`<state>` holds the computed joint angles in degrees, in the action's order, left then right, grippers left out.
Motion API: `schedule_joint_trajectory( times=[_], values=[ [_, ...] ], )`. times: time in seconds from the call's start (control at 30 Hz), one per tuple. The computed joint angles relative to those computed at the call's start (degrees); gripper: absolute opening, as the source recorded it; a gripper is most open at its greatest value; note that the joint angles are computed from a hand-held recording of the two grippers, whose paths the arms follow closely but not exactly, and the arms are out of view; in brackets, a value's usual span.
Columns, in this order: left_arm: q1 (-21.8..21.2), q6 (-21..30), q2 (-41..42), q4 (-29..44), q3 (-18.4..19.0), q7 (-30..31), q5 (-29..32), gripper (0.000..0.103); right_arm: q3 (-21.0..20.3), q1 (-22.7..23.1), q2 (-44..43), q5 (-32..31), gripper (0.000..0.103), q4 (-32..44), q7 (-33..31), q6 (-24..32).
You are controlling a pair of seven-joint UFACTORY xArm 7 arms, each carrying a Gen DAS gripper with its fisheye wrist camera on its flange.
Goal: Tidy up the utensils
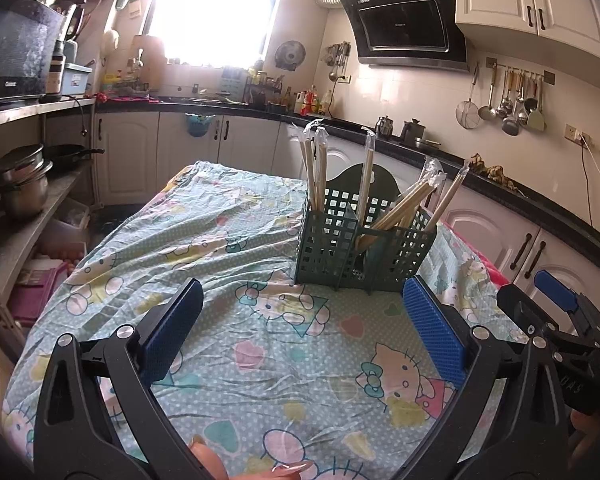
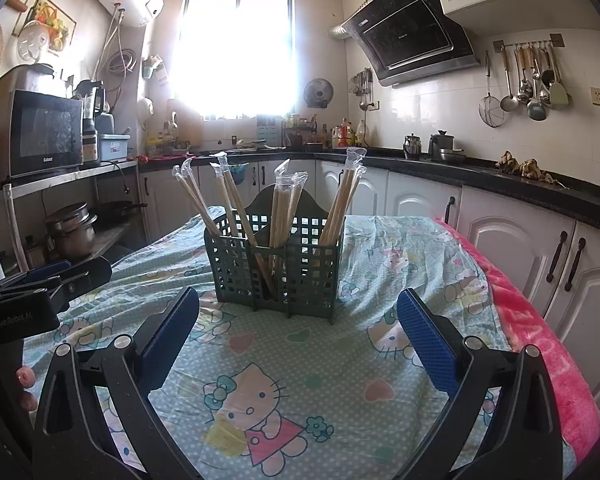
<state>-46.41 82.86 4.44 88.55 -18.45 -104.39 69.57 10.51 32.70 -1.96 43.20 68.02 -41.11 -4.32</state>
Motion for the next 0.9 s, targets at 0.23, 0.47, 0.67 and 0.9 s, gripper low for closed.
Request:
schedule_joint_trajectory(
  times=[0.23,0.47,0.67,0.9],
  values=[
    [-0.07,0.28,0.01,0.05,0.01,-0.02,0.02,0.092,-0.04,-0.02,-0.02,-1.01,0.097,-0.19,0.95,-0.28],
    [-0.11,0.36,0.08,0.18,0.02,0.05,0.08,0.092,-0.11,0.08,-0.06,-1.10,0.097,-0.25,1.02,-0.37],
    [-0.13,0.59,0.06,0.18,0.04,-0.01,0.01,0.092,-0.26,0.31,-0.05,-0.12,0.097,-0.09,0.20,-0.33],
    [-0.14,0.65,0.06,0.26,0.03,-0.08,-0.05,0.092,-0.56,0.83,-0.11,1.95,0.097,0.05,-1.73,-0.57]
  ],
)
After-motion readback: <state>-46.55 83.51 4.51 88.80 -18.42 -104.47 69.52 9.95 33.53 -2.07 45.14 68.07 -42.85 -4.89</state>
